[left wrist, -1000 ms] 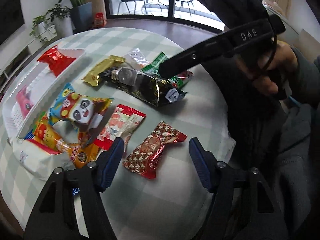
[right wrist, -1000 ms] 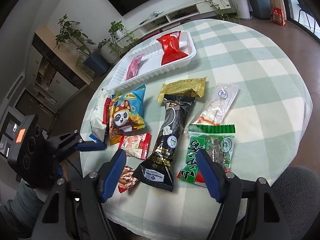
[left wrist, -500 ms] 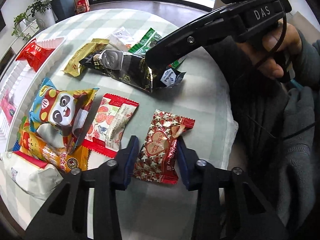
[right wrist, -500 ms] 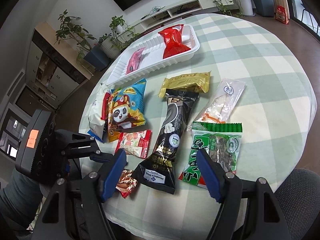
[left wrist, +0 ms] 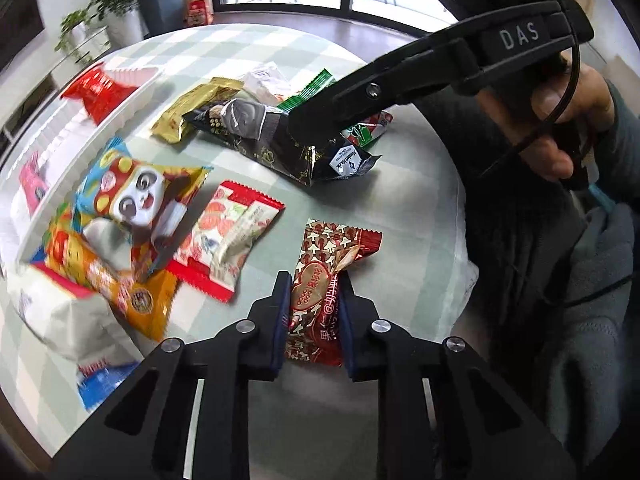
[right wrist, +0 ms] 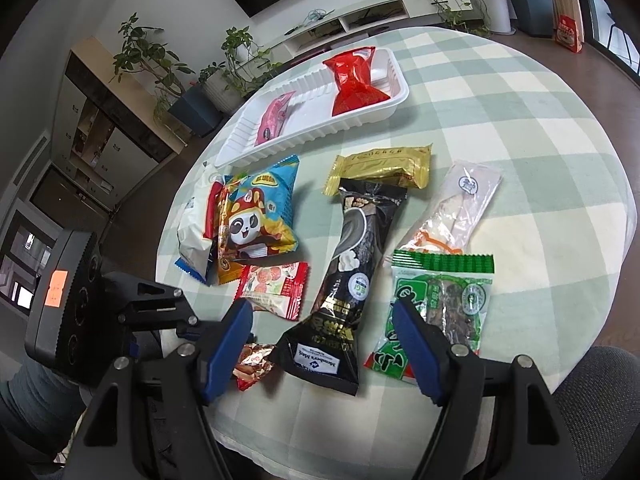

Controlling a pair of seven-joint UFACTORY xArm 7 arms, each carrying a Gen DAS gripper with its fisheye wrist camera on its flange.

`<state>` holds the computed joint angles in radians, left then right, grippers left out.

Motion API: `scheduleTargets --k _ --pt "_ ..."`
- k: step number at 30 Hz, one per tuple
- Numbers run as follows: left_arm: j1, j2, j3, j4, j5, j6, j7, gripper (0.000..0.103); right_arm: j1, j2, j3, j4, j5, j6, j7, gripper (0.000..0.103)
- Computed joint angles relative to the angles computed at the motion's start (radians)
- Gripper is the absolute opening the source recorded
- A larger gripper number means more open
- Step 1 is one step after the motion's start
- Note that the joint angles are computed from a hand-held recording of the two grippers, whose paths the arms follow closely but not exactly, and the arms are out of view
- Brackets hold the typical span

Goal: Organize snacks
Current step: 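Lift the wafer with the left gripper while the right gripper grasps the black-and-gold bar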

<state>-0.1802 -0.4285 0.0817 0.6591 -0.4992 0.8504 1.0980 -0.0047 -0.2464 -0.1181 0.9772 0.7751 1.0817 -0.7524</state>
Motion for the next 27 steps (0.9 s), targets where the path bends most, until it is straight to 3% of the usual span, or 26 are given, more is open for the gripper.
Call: scheduleTargets --k 5,9,19,27 --pt "0.011 -0.052 0.006 -0.050 -0.018 -0.014 -0.047 0.019 0.006 0.014 0.013 0.013 -0.005 -0.016 0.017 0.076" --pt "0.018 -0.074 0.025 -0.071 -0.046 -0.017 -0.106 0.019 0.017 0.029 0.026 0.030 -0.010 -0.025 0.025 0.069" --pt "0.041 -0.119 0.044 -0.093 -0.065 -0.022 -0.260 0.019 0.037 0.073 0.074 0.049 -0.146 -0.082 0.123 0.059" --pt "0.029 -0.114 0.064 -0.091 -0.080 -0.029 -0.276 0.019 0.059 0.053 0.093 0.015 -0.263 -0.161 0.142 0.040"
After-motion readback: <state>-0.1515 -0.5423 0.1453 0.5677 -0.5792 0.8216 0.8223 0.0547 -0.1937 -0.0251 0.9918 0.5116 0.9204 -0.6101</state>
